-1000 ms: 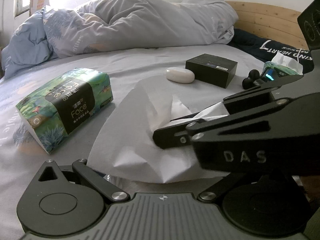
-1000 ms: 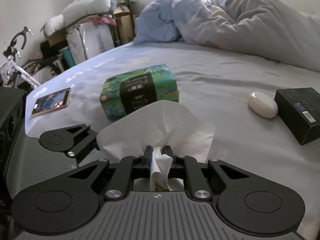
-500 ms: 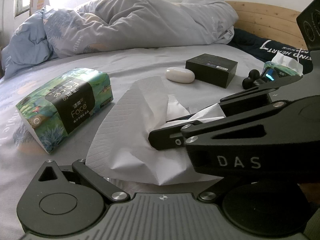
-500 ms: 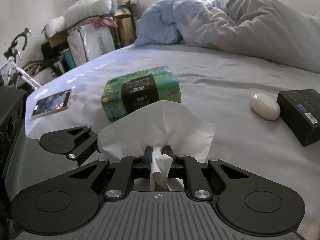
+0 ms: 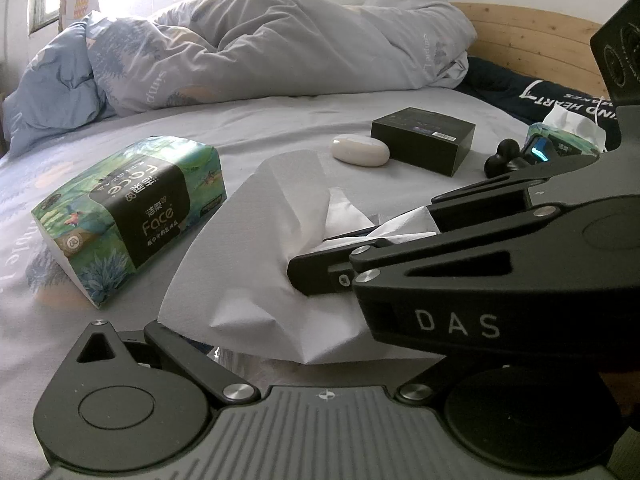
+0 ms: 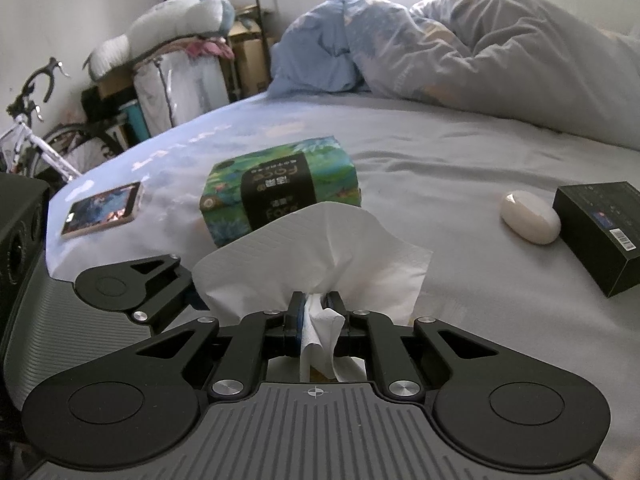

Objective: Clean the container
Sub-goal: 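Wipe the tissue back and forth over the bag with the right gripper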

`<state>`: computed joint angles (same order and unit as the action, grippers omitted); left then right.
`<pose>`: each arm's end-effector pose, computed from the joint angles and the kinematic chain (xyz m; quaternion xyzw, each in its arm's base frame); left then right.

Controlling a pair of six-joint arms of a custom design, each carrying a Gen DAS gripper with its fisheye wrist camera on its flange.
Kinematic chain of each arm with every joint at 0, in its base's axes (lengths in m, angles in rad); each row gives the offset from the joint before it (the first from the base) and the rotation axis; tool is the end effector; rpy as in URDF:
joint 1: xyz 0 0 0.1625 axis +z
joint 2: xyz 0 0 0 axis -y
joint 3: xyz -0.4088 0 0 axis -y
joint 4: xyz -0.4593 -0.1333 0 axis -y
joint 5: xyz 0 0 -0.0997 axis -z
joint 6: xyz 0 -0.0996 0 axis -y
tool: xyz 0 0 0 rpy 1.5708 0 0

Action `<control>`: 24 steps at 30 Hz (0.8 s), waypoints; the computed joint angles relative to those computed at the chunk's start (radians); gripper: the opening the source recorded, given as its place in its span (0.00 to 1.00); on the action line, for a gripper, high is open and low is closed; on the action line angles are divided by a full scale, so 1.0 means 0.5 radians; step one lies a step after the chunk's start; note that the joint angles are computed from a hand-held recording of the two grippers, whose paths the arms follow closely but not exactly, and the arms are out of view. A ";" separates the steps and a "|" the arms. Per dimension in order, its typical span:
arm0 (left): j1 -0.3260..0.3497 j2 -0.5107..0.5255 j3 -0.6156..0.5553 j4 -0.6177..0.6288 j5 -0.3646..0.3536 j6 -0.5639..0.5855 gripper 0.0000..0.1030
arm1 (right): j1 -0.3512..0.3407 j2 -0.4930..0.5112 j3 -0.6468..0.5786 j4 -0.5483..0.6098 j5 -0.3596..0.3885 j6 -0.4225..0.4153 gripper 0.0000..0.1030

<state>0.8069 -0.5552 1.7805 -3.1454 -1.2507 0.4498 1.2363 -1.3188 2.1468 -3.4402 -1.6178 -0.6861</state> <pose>-0.3162 -0.5681 -0.1089 0.5317 0.8144 -0.1940 0.1282 -0.0587 -0.5606 0.2559 0.1402 -0.8559 0.4240 0.2607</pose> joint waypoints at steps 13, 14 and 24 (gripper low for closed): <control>-0.001 -0.003 0.006 -0.003 -0.001 0.001 1.00 | 0.010 -0.016 0.000 0.002 -0.067 0.024 0.11; -0.001 -0.003 0.006 -0.003 -0.001 0.001 1.00 | 0.010 -0.020 0.000 0.013 -0.068 0.025 0.11; 0.000 -0.003 0.006 -0.004 -0.001 0.003 1.00 | 0.022 -0.020 0.005 0.046 -0.054 0.003 0.13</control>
<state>0.8068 -0.5566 1.7833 -3.1474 -1.2513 0.4512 1.2473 -1.3287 2.1495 -3.4172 -1.6447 -0.6844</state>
